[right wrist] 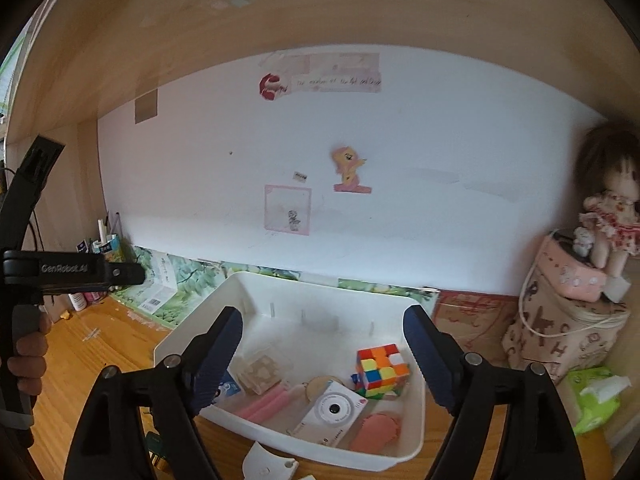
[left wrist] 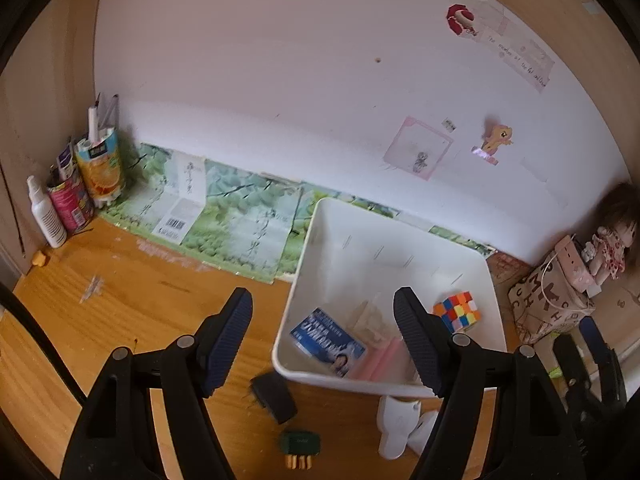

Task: Organize rigid objects
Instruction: 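Withdraw both open grippers from the basket back over the desk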

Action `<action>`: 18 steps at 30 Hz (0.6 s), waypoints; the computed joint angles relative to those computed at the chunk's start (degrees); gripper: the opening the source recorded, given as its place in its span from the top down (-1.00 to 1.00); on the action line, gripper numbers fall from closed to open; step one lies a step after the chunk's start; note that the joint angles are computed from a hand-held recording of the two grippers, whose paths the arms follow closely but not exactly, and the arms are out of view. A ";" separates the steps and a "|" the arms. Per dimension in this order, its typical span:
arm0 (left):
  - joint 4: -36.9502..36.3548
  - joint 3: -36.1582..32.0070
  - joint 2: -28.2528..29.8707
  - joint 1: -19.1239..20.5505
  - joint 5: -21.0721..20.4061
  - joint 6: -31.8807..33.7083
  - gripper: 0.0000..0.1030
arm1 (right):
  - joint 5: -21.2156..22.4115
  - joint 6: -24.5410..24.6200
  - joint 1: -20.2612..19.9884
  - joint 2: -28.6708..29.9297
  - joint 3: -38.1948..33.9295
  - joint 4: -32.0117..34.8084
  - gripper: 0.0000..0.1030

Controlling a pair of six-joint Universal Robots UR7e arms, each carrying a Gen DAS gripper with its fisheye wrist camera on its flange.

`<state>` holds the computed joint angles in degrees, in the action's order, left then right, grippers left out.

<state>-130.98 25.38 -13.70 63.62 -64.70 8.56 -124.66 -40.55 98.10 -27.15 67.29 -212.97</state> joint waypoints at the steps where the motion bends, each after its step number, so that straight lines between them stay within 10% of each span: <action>1: -0.22 1.19 -0.71 0.10 0.06 -0.12 -0.48 | -0.62 0.00 0.17 -0.06 0.31 -0.59 -0.62; 18: 2.13 13.52 -7.58 2.33 5.39 -4.83 -0.48 | -8.76 9.16 0.60 -1.08 8.27 -0.44 -0.62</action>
<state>-128.85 38.90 -21.28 65.94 -59.30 3.73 -133.42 -31.39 98.70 -28.23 75.56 -213.41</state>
